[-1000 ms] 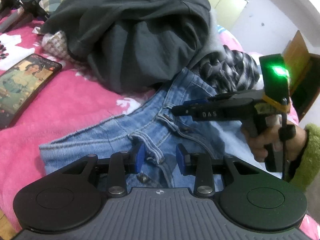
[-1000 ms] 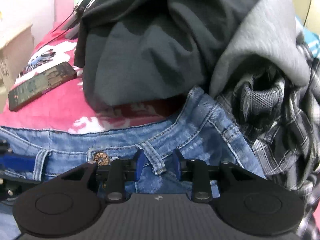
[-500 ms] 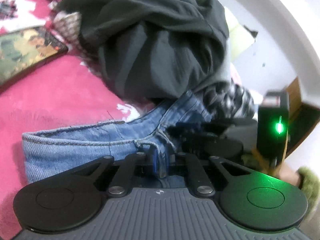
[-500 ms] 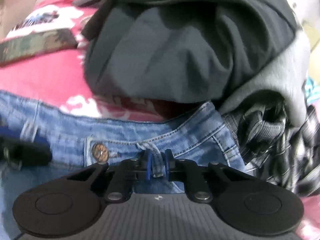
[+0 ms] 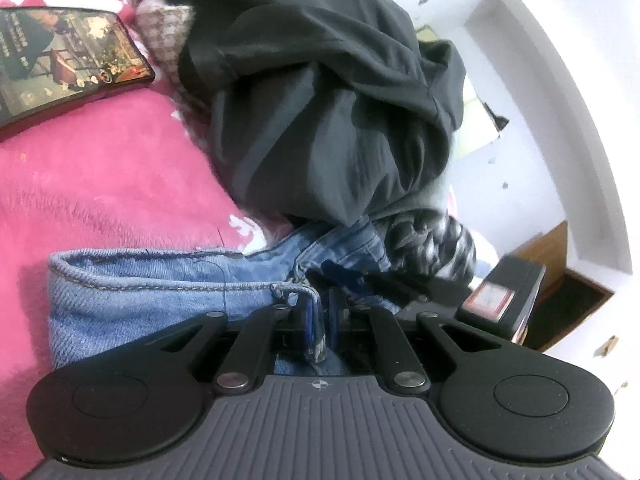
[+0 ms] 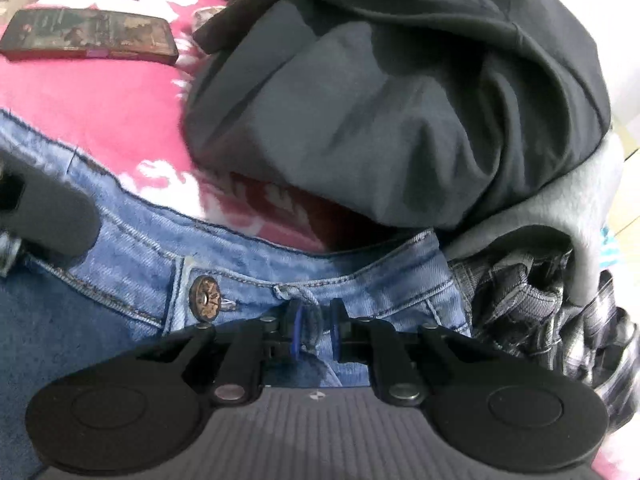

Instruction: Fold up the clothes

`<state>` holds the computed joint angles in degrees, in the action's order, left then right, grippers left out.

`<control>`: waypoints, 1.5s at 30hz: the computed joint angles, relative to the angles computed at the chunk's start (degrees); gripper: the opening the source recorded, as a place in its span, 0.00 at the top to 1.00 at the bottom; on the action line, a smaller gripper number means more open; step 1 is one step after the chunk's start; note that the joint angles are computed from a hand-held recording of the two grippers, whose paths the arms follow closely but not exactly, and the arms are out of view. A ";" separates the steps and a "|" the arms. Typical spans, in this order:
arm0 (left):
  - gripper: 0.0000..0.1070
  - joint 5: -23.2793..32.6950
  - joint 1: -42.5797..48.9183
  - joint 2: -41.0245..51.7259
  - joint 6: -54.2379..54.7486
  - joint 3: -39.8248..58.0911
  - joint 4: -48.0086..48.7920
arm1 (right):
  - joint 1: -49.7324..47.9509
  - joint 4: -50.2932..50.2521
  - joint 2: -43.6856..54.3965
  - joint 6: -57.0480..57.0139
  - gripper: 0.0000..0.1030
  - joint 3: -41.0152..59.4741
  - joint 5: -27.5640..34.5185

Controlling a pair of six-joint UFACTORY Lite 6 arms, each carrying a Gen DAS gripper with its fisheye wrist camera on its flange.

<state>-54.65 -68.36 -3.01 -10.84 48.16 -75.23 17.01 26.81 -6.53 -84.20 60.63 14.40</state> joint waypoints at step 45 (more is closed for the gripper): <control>0.95 -2.08 -2.76 -9.28 4.86 -7.56 -7.20 | -5.88 4.59 20.19 24.93 0.63 34.00 30.90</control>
<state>-56.73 -71.12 -12.30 -5.98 40.60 -82.42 11.13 31.40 13.65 -59.27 94.62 45.31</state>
